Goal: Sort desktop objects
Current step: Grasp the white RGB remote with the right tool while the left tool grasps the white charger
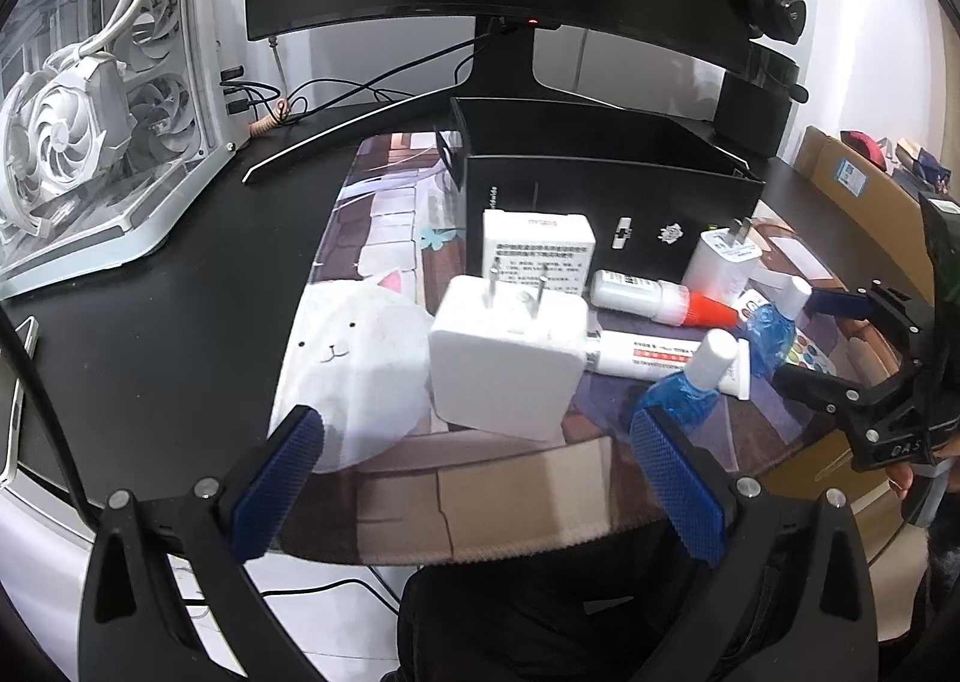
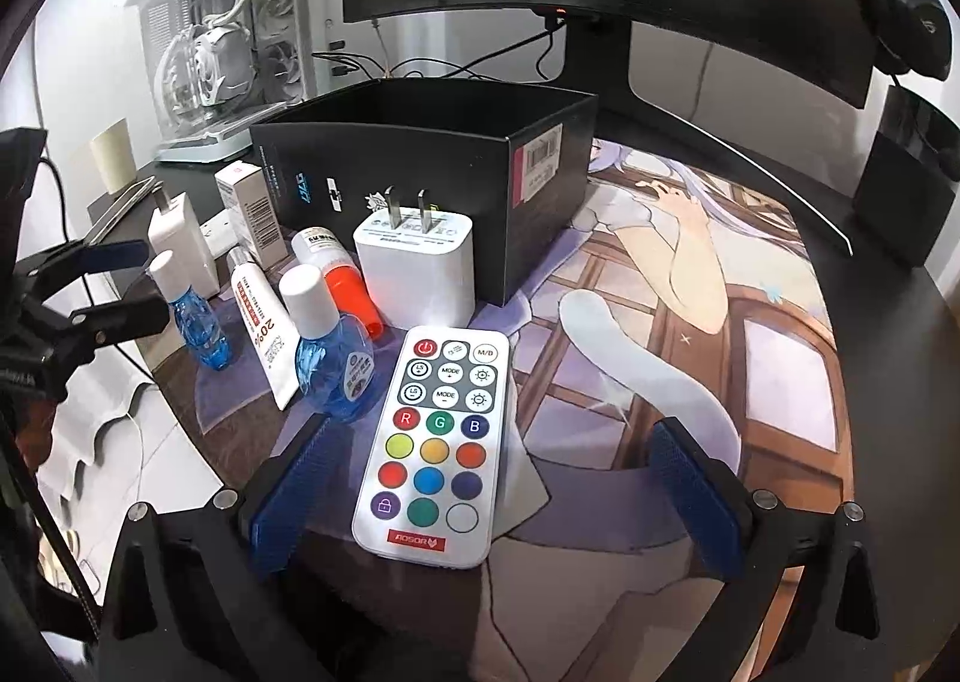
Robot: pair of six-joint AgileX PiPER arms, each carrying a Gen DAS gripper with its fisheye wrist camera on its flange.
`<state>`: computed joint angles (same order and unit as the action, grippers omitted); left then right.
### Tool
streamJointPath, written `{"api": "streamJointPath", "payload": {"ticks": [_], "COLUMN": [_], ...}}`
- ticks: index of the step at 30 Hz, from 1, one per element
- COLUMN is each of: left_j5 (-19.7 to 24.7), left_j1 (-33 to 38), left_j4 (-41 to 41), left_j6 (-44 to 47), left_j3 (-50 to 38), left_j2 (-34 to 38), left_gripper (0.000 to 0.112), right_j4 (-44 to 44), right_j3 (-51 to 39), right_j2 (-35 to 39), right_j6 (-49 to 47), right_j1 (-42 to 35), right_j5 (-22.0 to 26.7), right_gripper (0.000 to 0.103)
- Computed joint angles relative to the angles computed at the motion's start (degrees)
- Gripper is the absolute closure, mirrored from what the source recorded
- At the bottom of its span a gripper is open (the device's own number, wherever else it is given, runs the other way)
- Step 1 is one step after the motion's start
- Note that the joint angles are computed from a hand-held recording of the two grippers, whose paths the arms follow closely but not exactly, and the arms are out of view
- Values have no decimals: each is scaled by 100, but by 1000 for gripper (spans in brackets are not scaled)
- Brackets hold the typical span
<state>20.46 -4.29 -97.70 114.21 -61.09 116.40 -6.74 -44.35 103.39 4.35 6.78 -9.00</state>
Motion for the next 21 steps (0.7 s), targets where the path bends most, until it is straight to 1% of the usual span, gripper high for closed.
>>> {"api": "streamJointPath", "payload": {"ticks": [2,3,4,5,6,7,8,9,12,13,16,18,21], "left_j5": [28,30,34,43,46,60,79,78,43,38,19,18,37], "left_j1": [15,21,25,31,32,36,39,30,0,-6,-3,17,56], "left_j4": [81,90,98,169,207,230,292,296,281,279,193,151,157], "left_j6": [-40,-37,-33,-87,-126,-141,-187,-180,-140,-131,-33,20,1], "left_j3": [-29,-40,-49,-73,-95,-106,-119,-128,-136,-134,-130,-145,-214], "left_j2": [34,47,58,74,88,100,109,121,135,133,126,131,170], "left_gripper": [9,9,9,9,9,9,9,9,9,9,9,9,9], "right_j4": [-387,-469,-591,-943,-1065,-1116,-1229,-1112,-1045,-1001,-977,-1100,-960], "right_j3": [27,64,136,207,269,417,513,546,620,633,593,575,588], "right_j2": [6,10,17,12,-6,-23,-33,-37,-34,-41,-35,-23,-33], "right_j6": [301,362,400,667,740,694,715,587,523,472,405,555,423], "right_j1": [-33,-48,-73,-121,-141,-172,-204,-195,-221,-220,-207,-238,-210], "right_j5": [-90,-180,-348,-516,-634,-949,-1151,-1202,-1368,-1385,-1334,-1328,-1320], "right_gripper": [1,1,3,10,16,38,46,46,56,64,64,64,64]}}
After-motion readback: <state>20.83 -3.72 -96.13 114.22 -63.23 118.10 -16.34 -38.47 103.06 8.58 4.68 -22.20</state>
